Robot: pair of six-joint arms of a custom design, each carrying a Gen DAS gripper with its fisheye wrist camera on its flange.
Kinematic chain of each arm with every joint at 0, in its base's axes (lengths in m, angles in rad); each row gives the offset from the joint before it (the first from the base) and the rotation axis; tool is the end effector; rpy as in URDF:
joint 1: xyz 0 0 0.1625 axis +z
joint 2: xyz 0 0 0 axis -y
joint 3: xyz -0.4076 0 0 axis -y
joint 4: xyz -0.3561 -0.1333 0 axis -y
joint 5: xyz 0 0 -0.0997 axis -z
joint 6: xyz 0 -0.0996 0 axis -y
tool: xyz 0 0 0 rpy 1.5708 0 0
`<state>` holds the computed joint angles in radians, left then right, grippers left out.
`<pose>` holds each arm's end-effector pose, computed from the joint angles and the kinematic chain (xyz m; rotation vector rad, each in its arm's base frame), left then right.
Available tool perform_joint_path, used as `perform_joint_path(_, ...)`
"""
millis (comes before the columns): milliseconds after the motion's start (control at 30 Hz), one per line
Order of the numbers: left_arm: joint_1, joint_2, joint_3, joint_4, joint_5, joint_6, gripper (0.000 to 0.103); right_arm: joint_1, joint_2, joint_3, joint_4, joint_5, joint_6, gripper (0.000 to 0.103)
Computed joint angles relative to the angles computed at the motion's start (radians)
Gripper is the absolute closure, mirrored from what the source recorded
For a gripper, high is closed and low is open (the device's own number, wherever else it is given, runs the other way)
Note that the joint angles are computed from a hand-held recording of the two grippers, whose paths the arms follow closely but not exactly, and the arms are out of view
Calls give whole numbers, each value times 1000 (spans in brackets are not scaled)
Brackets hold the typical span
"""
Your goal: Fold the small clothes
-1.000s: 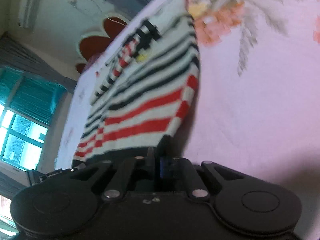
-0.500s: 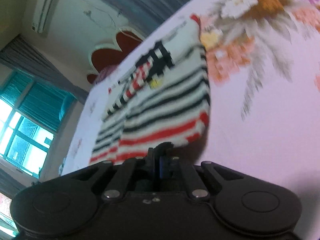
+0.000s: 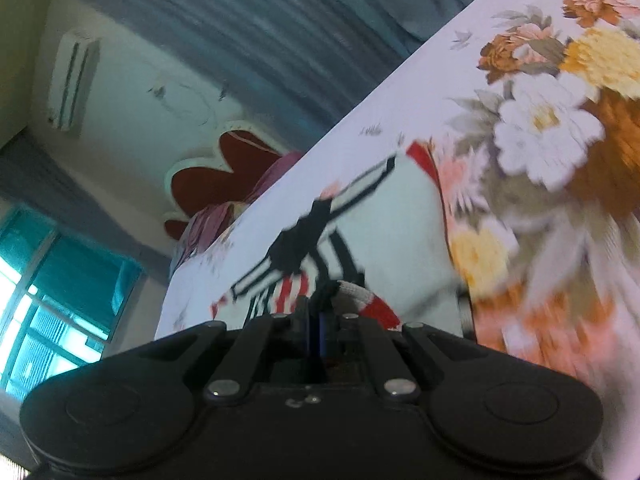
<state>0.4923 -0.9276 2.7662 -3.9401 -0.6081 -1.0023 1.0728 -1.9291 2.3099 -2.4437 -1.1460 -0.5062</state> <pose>-0.1319 -0.3148 0.1466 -0.2744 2.6568 -1.5550 0.0011 -0.3630 0.3790 -0.1667 2.8612 -0.9270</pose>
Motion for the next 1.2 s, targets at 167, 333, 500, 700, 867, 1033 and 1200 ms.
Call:
perform_joint_path(167, 271, -69, -266, 204, -173, 284, 98, 126, 285, -119, -222, -101, 238, 99)
perform_joint_path(333, 435, -31, -400, 357, -285, 315, 98, 155, 480, -210, -300, -214, 350, 76)
perform_joint_path(500, 489, 8, -397, 162, -392, 409, 84, 78, 482, -161, -450, -62, 379, 41)
perform_joint_path(700, 480, -48, -354, 156, -403, 525, 66, 84, 445, -171, -418, -82, 218, 47)
perform_joint_path(867, 376, -189, -292, 416, -240, 645, 66, 180, 355, -145, -317, -342, -174, 64)
perform_joint_path(1033, 335, -183, -369, 703, -197, 781, 74, 291, 416, -112, -391, -542, -386, 65)
perform_joint_path(1200, 346, -51, -509, 660, -120, 857, 74, 359, 561, -165, -524, -594, -315, 67)
